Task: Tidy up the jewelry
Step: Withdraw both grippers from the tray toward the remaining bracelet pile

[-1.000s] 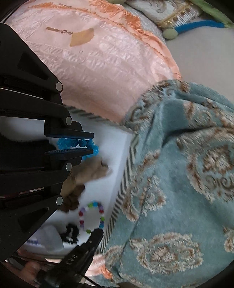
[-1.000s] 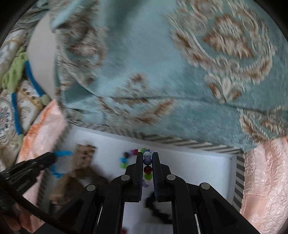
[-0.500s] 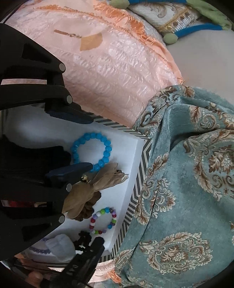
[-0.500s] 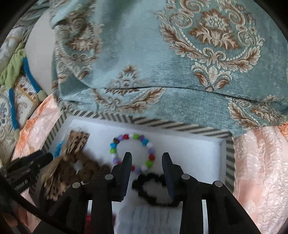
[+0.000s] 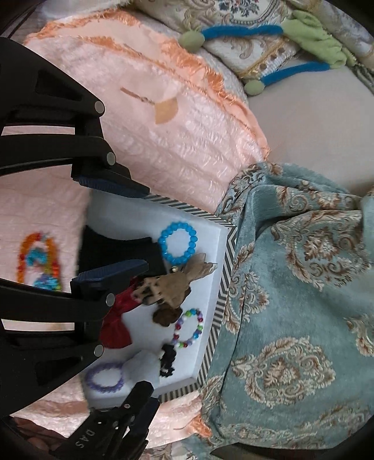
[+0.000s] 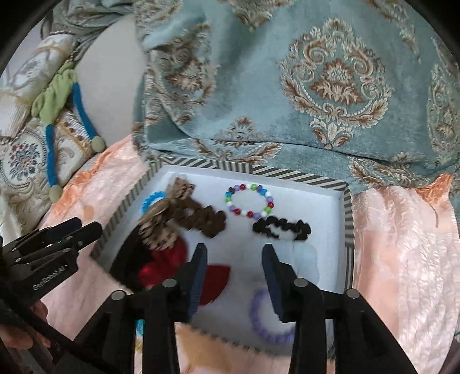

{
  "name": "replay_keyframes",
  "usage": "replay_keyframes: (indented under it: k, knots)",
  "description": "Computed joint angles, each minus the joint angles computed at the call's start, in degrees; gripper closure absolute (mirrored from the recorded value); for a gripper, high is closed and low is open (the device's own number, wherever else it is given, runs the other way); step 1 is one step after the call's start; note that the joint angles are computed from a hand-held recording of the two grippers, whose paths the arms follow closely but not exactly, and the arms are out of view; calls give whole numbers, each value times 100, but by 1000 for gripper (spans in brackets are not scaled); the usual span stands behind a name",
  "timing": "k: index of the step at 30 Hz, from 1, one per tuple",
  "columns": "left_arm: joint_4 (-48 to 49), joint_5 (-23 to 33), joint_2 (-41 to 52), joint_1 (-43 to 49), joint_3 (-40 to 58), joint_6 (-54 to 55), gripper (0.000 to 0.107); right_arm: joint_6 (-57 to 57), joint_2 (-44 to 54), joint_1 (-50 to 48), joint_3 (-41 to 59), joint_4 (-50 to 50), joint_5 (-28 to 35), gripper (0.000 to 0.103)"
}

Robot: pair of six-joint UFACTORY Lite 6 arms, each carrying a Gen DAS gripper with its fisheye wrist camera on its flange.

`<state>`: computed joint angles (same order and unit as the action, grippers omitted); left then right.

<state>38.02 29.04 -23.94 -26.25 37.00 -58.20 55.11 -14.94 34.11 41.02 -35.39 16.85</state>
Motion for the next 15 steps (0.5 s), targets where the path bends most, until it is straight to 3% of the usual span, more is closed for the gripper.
replay_keyframes:
  k: [7, 15]
  knots:
    - [367, 1284, -1433, -1265, -608, -924, 63, 1457, -1353, 1241, -613, -711, 1028, 62]
    - [535, 2968, -2519, -3105, -924, -1933, 63, 2493, -2175, 2635, -877, -1058, 2317, 60]
